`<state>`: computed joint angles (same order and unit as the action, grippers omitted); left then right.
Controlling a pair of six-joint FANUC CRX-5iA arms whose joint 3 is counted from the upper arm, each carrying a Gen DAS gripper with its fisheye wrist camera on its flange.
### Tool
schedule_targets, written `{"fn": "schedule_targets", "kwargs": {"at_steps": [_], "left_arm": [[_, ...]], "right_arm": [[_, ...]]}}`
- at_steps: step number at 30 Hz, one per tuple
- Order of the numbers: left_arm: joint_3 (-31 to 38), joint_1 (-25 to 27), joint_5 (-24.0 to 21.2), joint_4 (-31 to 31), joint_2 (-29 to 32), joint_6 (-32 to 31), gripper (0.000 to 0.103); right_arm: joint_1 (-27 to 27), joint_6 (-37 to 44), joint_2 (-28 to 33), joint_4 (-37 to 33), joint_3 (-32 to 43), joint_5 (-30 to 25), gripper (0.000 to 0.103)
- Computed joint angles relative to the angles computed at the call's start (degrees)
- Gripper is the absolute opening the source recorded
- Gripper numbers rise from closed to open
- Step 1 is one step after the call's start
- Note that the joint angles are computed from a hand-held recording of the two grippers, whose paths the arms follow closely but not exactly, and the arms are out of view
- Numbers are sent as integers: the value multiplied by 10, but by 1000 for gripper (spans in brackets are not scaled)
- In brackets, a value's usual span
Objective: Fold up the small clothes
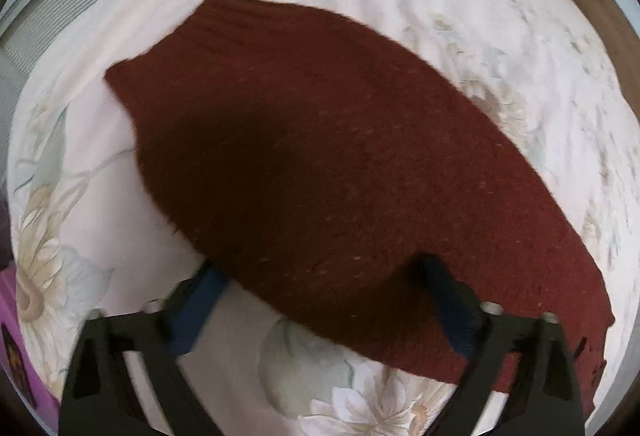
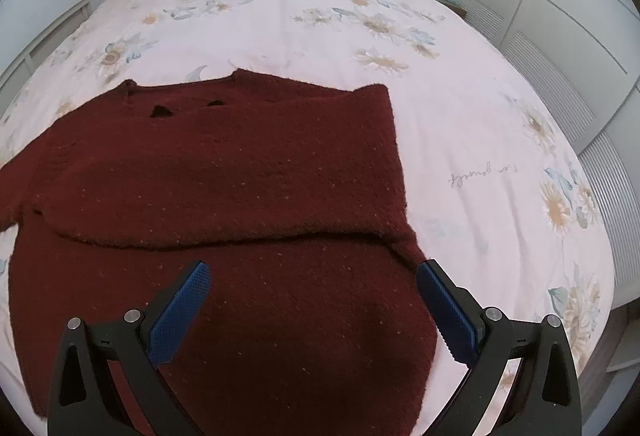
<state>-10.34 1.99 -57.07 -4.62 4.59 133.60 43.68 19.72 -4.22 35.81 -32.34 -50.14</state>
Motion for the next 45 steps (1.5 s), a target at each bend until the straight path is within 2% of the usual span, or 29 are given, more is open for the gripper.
{"fn": "schedule_targets", "kwargs": {"at_steps": [1,3,4,5,6,10,15,24,27,37,45], "left_arm": [[2,-1,1,-3,1,-6,67],[9,-10,-4,-14,1,-28,40],[10,-13,-1,-14,1,-46,33],[11,-16,-2,-18,0,-51,21],[16,-23,-8,-28,-1,-53,13],[30,-48,-22,-58,-9,-52,10],[63,-105,-50,-111,-26,-62,9],[131,-191,-59,-117,-21,-97,9],[178,-219,-64,-109,9,-113,9],[327,-307,-37,-82,150,-174,8],[420,-363,-38,-51,259,-225,8]], "right_arm": [[1,0,1,5,1,-2,103],[2,-5,1,12,1,-3,103],[3,-10,-2,15,-2,0,103],[3,-14,-5,16,-3,1,103],[4,-16,-7,16,-3,1,103],[10,-18,-18,23,-12,0,103],[9,-29,-33,31,-26,2,103],[-9,-33,-50,39,-39,23,103],[-21,-21,-53,37,-37,34,103],[-61,7,-67,47,-24,57,103],[-65,25,-67,29,-25,64,103]]}}
